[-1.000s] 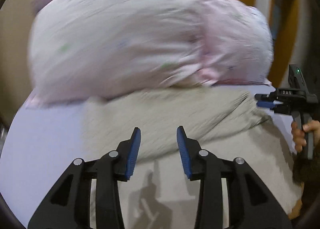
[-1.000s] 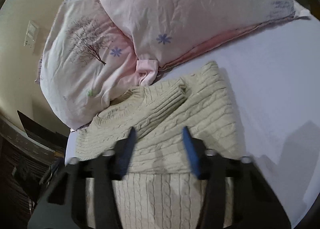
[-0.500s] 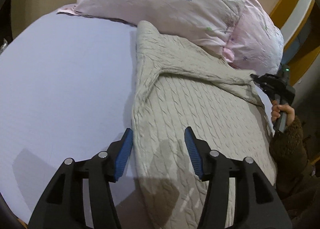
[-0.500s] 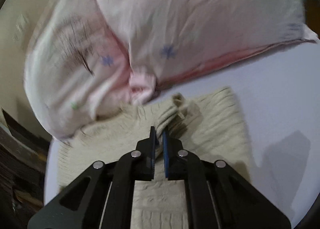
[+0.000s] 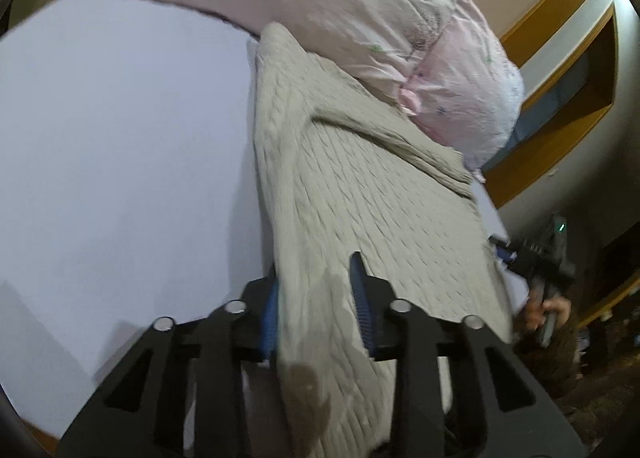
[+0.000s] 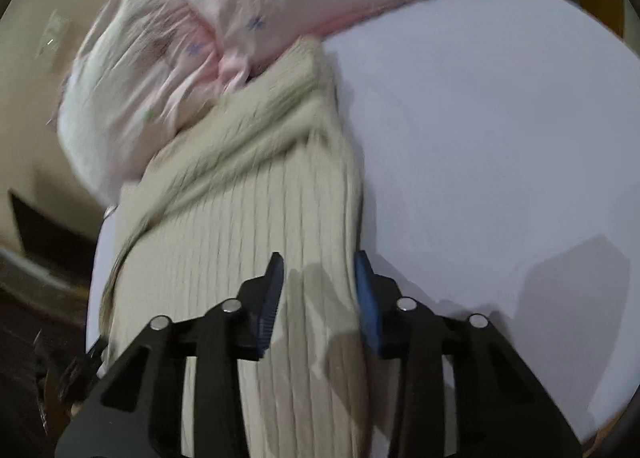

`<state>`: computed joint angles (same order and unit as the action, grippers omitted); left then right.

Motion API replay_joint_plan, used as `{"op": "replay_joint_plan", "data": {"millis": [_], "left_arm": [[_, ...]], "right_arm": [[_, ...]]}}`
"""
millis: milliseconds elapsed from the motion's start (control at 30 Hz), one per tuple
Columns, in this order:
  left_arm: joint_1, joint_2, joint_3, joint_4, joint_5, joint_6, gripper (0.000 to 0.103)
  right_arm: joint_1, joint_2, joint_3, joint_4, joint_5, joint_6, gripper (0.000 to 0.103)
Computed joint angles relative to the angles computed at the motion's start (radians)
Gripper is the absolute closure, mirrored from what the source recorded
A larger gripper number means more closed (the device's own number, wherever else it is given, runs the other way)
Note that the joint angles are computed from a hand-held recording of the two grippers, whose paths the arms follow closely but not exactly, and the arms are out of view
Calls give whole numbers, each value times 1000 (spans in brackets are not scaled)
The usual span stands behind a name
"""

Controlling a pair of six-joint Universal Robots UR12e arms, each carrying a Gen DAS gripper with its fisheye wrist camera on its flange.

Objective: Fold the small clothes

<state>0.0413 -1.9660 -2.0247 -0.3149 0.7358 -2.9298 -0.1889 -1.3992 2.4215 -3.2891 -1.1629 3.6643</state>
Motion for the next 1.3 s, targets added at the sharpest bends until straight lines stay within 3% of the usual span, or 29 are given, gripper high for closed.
{"op": "replay_joint_plan", "data": {"millis": [100,233,333,367,433,500,567,633,700,767,800,867,933,1033,1100,1167,1200,1233,1267,1300], "left_arm": [[21,18,-37,-51,-73,35,80],[31,58,-83,-129,-106,117,82],[35,63,-92,-159,-129,124,84],[32,63,-88,-174,-125,124,92],[32,57,-70,-205,-152,114,94],[33,53,-41,-230,-178,96,95],[27,37,10,-166,-177,20,96],[10,-5,88,-22,-143,-120,96],[-21,-71,189,113,-75,-271,96],[-56,-132,282,169,9,-365,96],[-75,-164,334,174,54,-399,96],[-115,-232,450,113,140,-436,96],[-146,-289,544,27,206,-452,96],[-157,-320,581,5,230,-431,96],[-154,-330,592,-2,211,-433,96],[-142,-336,602,-27,162,-443,94],[-138,-341,608,-28,139,-452,91],[-131,-339,603,-20,111,-460,88],[-127,-334,595,-6,99,-461,79],[-123,-322,580,23,107,-461,55]], "right_arm": [[-36,-5,88,-105,157,-5,74],[-80,18,164,-191,355,-30,79],[-61,15,155,-127,380,-86,94],[-59,25,149,-157,392,-78,95],[-64,46,130,-257,415,-22,96],[-70,51,90,-340,398,22,96],[-87,89,19,-461,399,127,96],[-94,137,-57,-536,378,226,96],[-83,204,-164,-569,279,339,96],[-77,241,-228,-514,190,379,96],[-66,262,-271,-438,129,387,96],[-54,299,-334,-325,77,422,96],[-43,323,-365,-295,46,451,96],[-40,349,-395,-310,19,478,95],[-43,366,-402,-347,15,546,85],[-43,381,-410,-392,0,588,53],[-37,374,-405,-401,-37,573,49],[-29,363,-399,-392,-81,550,35],[-20,351,-391,-396,-121,528,25],[-11,342,-394,-366,-151,518,20]]}}
